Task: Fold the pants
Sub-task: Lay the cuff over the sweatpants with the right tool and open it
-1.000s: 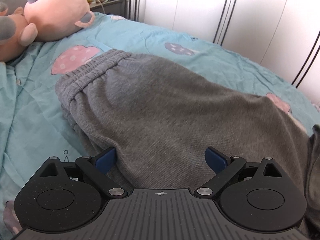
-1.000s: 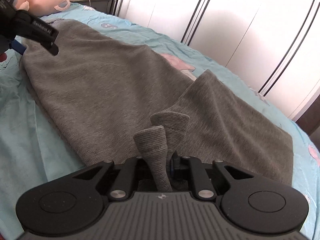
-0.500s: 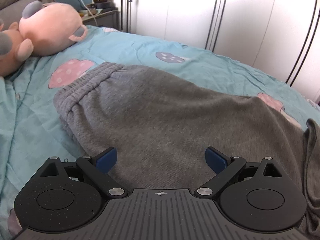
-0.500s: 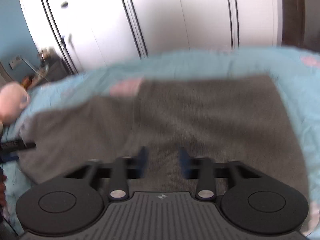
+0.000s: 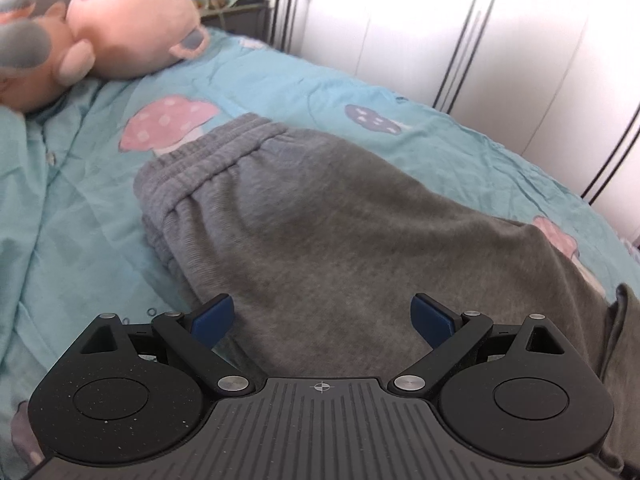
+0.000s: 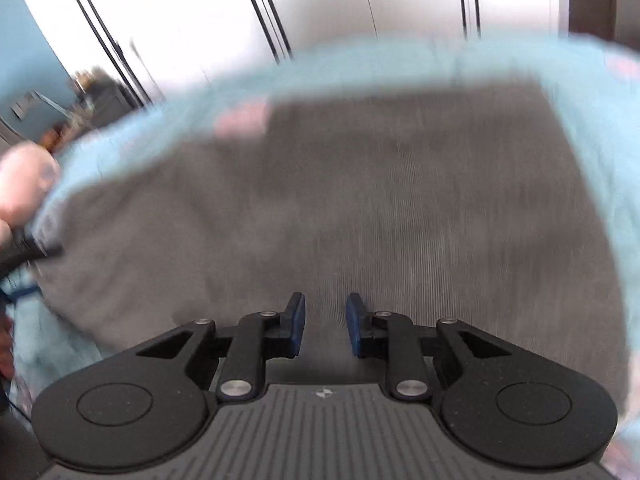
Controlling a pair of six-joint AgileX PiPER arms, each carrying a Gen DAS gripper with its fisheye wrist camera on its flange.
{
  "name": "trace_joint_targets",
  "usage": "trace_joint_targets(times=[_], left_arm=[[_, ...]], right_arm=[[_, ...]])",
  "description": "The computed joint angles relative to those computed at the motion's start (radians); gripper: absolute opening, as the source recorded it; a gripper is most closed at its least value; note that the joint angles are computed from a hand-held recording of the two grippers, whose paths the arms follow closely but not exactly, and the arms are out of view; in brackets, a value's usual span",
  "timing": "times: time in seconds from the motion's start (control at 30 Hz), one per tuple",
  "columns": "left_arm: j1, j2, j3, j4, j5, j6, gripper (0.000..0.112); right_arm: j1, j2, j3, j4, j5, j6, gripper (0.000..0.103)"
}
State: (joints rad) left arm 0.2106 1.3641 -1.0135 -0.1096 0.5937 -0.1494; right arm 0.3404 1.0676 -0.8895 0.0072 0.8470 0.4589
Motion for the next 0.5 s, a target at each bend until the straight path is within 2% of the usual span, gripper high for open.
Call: trace_joint_targets(times=[0.03,0.1,0.17,0.27,0.3,0.33,0.4,0.5], left_arm=[[0.034,0.011,-0.021,-0.054,0.034,0.049,0.098],[0.098,0.047,-0.095,-0.095,0.149,0.076,0.098],[0.184,0.084,-0.157,-0.179,0.239,0.122,0.098],[0.369,0.145,-0.209,-0.420,0.346,0.229,0.098],[0.417,0.174,-0.228,-0.477,0.381,0.243,0.098],[0.452,0.205,-0.248,-0.516,0.416,0.261,0.098],[0.499,0.290,-0.316,-0.560,0.503,0.297,0.098],[0.531,0.367,-0.374,-0.572,0.560,0.290,0.098]], right_arm=[[0.034,-0.032,0.035,-0.029,-0.029,0.038,0.029],[0.117,-0.061,0.056,-0.064,-0.039,0.057,0.057],[0.131,-0.089,0.069,-0.048,-0.052,0.036,0.063],[0.140,-0.119,0.102,-0.058,-0.090,0.068,0.066],[0.112,-0.136,0.112,-0.024,-0.099,0.043,0.073],[0.069,-0.128,0.119,0.042,-0.127,-0.016,0.078],[0.029,-0.138,0.127,0.124,-0.131,-0.085,0.087],[0.043,-0.140,0.119,0.102,-0.110,-0.094,0.090]])
